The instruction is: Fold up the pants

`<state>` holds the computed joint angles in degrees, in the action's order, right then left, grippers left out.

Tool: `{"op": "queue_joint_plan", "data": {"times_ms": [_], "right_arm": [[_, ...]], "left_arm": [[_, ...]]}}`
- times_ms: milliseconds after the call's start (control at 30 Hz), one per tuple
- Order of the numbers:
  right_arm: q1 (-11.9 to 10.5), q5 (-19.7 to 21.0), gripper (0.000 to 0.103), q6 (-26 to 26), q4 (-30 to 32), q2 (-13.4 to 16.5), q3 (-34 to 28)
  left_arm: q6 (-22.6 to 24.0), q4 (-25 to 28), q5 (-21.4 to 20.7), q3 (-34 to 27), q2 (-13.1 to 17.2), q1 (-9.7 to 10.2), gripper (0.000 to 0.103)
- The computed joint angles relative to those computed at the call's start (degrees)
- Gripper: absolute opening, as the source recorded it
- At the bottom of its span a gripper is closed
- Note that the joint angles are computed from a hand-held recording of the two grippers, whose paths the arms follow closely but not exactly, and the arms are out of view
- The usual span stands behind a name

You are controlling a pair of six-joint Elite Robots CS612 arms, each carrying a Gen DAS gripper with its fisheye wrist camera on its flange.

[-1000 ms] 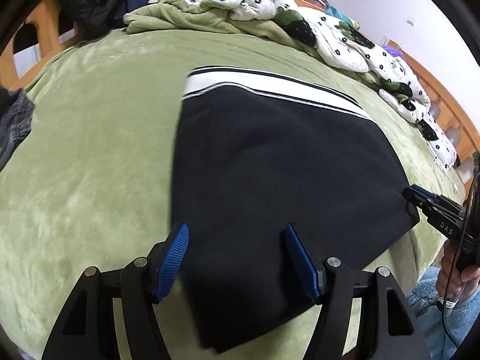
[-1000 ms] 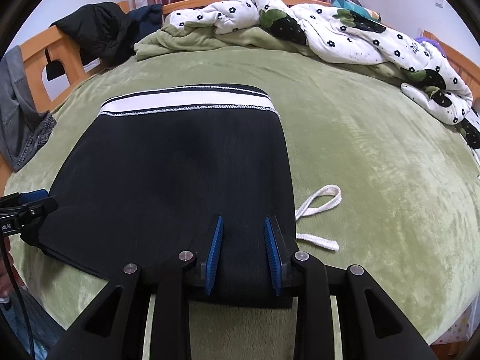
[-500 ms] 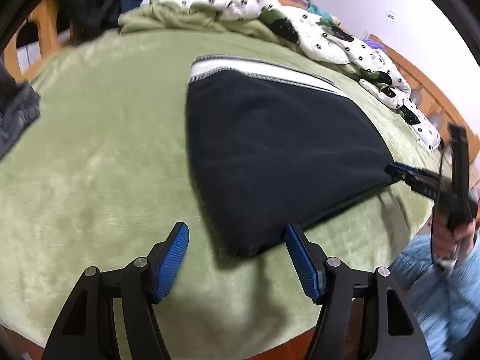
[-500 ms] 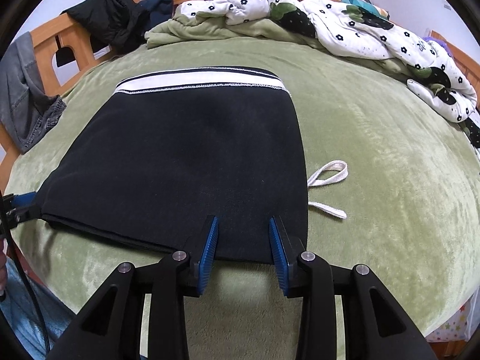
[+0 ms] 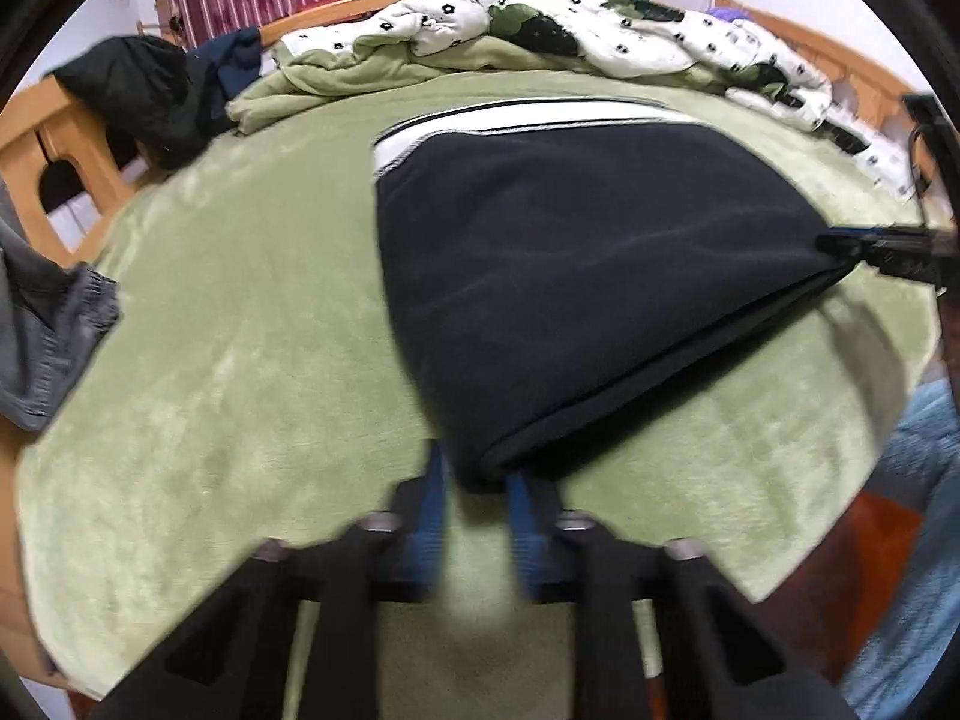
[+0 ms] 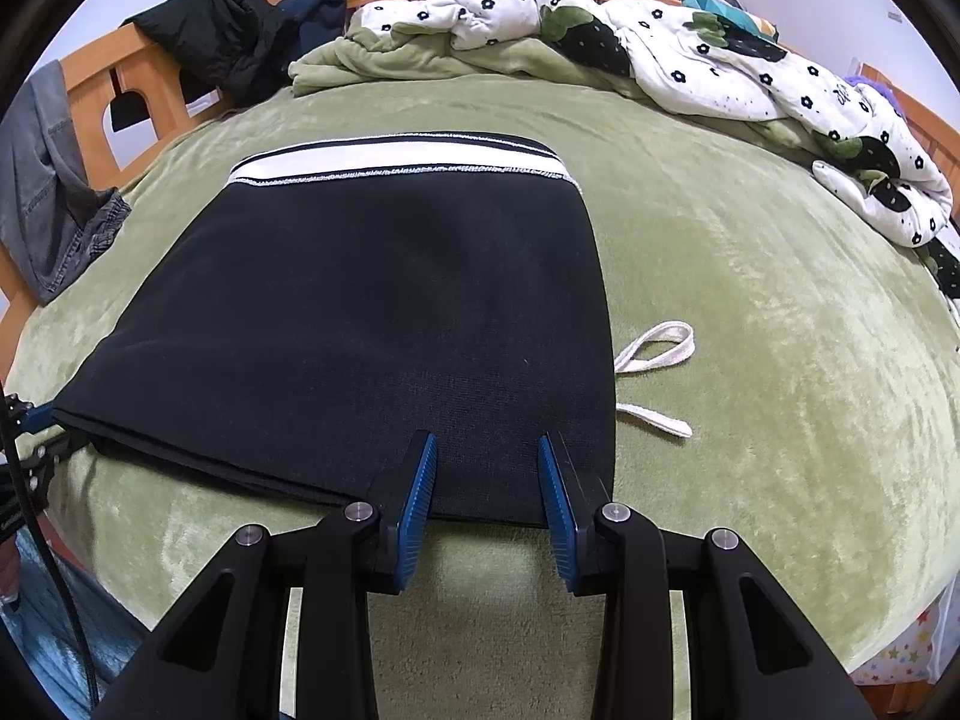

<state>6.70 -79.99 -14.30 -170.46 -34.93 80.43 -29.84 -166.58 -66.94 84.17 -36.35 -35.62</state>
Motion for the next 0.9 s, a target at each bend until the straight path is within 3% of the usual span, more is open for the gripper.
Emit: {"op": "queue_joint_plan", "data": {"times_ms": [100,233,333,400,467,567,633,733,900], "right_arm": [[0.2,-0.5,0.035,0.0,-0.2,0.1,0.0],[0.2,-0.6,0.035,-0.6,-0.1,0.0,0.0],[-0.2,0.8,0.035,-0.3,-1.0,-0.3,0.3],[-0.5,1.6,0.035,0.6,-1.9,-0.3,0.4],[-0.8,2.2,0.035,1.7,-2.1,-0.2,0.0],[-0.9,2.6,0.035,3.8,-2.0,0.4,-1.1],[-0.7,2.5,0.035,4.3,-1.5,0.9,-2.0],[-0.2,1.3,0.043,4.0,-2.3,1.6,-2.6],[0.8,-2.3,0.045,1.0,-5.0,1.9,-1.9]], "left_arm": [[0.7,0.1,0.6,0.4,-0.2,-0.06,0.012],[-1.1,1.3,-2.8,0.7,-0.5,0.67,0.012],[-2.2,-3.3,-5.4,3.1,-1.6,1.15,0.014],[-4.3,-6.6,-6.3,4.8,-2.3,1.40,0.029],[-6.1,-9.9,-6.1,5.8,-2.6,1.47,0.035],[-6.3,-15.0,-7.7,5.3,-2.1,2.08,0.036],[-7.5,-15.9,-8.9,3.3,-1.1,2.58,0.041],[-9.3,-12.1,-8.4,-1.0,0.6,2.88,0.043],[-11.7,-2.6,-9.2,-6.2,2.9,2.67,0.046]]}}
